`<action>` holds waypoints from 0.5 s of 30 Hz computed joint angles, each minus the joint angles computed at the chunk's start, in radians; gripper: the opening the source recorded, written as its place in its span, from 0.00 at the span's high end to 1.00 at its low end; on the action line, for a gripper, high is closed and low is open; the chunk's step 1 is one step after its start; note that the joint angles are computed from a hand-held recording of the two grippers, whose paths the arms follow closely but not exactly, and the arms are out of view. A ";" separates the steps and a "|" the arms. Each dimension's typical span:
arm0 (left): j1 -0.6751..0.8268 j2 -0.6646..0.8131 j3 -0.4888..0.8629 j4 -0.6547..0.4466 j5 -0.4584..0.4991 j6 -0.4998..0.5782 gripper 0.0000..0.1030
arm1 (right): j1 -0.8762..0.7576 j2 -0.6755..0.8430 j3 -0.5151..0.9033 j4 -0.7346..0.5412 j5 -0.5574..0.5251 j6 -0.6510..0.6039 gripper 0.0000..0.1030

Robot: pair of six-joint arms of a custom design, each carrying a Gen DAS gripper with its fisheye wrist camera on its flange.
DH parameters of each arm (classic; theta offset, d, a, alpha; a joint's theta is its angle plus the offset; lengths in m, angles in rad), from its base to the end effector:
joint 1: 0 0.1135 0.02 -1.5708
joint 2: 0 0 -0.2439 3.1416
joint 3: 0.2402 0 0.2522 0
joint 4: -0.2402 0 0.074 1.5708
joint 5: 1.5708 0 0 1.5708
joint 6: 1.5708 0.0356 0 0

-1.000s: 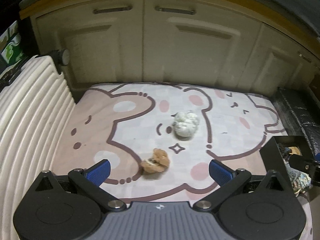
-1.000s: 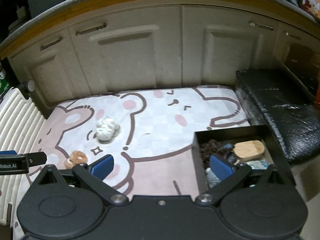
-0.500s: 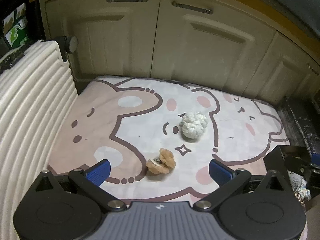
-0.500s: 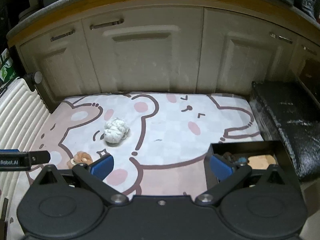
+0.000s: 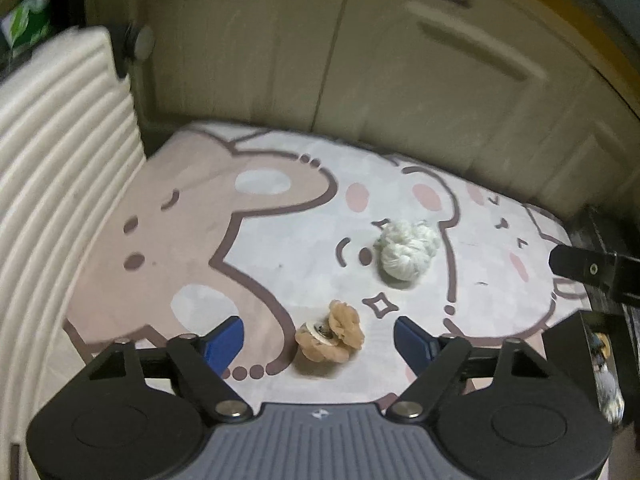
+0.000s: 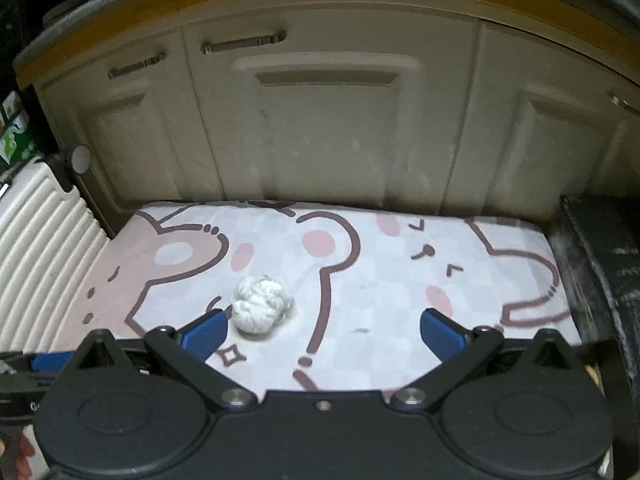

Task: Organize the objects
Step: 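Grasp the white yarn ball with the right tool while the left tool grasps the tan crocheted toy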

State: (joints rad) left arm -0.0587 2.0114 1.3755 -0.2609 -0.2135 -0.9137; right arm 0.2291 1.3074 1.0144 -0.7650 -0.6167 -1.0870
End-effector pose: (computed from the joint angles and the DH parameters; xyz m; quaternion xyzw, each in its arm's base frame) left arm 0.4243 -0.0174 0.1519 -0.4211 0.8393 -0.0647 0.3377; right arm 0.2475 0.0788 0.2459 -0.6246 0.6822 0.1665 0.3418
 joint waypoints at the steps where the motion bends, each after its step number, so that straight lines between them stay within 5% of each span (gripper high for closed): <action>1: 0.006 0.015 0.006 0.008 0.007 -0.002 0.24 | 0.027 0.001 -0.013 0.034 0.018 0.024 0.00; 8: 0.025 0.135 0.114 -0.008 -0.004 0.082 0.25 | 0.155 0.078 -0.036 0.183 0.096 0.187 0.00; 15: 0.042 0.241 0.219 -0.011 0.045 0.158 0.41 | 0.232 0.176 -0.063 0.321 0.134 0.298 0.00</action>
